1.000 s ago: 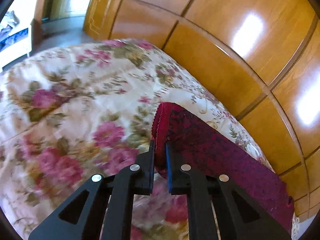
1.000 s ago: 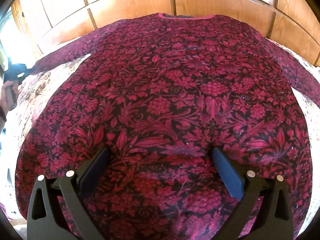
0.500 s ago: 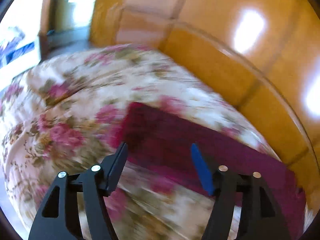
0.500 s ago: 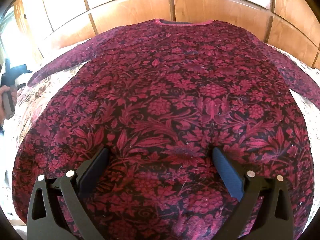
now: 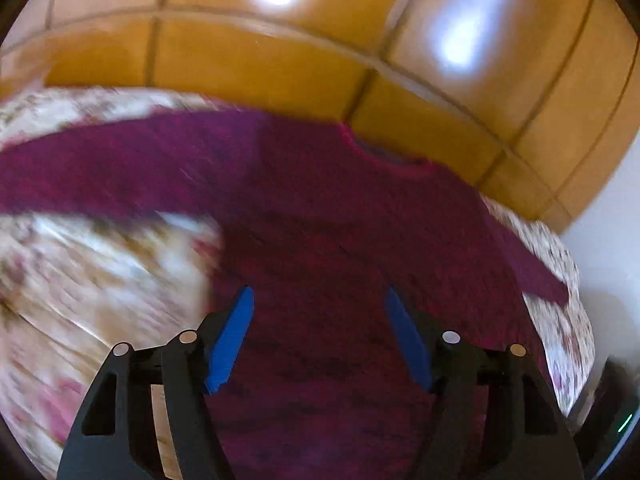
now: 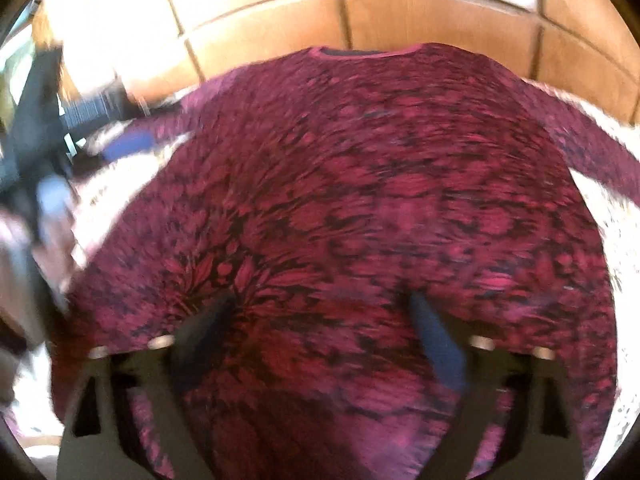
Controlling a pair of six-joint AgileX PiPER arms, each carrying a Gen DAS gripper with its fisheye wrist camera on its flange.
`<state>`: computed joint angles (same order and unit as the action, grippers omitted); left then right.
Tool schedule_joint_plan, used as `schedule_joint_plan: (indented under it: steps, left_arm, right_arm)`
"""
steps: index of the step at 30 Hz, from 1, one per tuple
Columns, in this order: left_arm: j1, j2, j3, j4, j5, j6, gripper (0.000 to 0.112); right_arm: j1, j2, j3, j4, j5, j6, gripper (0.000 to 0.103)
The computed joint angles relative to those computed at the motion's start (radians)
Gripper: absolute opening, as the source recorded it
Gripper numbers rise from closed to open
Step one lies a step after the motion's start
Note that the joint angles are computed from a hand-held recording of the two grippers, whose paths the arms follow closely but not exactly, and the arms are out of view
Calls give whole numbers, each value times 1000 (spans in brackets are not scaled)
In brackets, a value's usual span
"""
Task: Fold small clothes
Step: 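Grasp the sleeve with the right tool and straighten it along the bedspread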
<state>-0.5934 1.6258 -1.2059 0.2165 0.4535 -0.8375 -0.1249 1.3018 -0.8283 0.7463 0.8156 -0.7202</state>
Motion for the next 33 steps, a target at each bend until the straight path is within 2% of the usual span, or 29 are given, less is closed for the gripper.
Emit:
schedule_joint_plan:
  steps: [1, 3, 6, 10, 14, 18, 22, 24, 25, 27, 29, 33]
  left_arm:
    - [-19, 32, -14, -18, 6, 9, 68]
    - [-47, 68, -33, 43, 38, -41, 68]
    - [-51, 98, -41, 89, 39, -65, 68]
    - [-62, 128, -60, 116, 38, -68, 75]
    - [-101, 141, -88, 176, 91, -102, 81]
    - [-101, 152, -99, 182, 92, -106, 82]
    - [-108, 157, -102, 204, 100, -123, 83]
    - [-112, 162, -111, 212, 113, -123, 84]
    - [-115, 168, -119, 218, 120, -128, 84]
    - [-116, 177, -128, 219, 122, -126, 84]
    - [-115, 175, -126, 218, 121, -126, 84]
    - [-115, 169, -117, 220, 117, -128, 84]
  right_arm:
    - [-100, 10, -17, 49, 56, -40, 62]
    - [-300, 60, -64, 120, 129, -65, 62]
    - [-580, 258, -208, 200, 228, -50, 63]
    - [-743, 552, -476, 231, 227, 123, 65]
    - [-789, 759, -718, 273, 196, 307, 63]
    - [-783, 897, -921, 274, 186, 459, 60]
    - [-756, 1017, -1153, 186, 219, 599, 60]
    - [-724, 1048, -1245, 48, 231, 682, 45]
    - [-713, 1060, -1276, -15, 237, 709, 20]
    - [-711, 1027, -1239, -47, 221, 680, 13]
    - [-705, 935, -1099, -84, 143, 597, 11]
    - [-735, 799, -833, -7, 39, 482, 10]
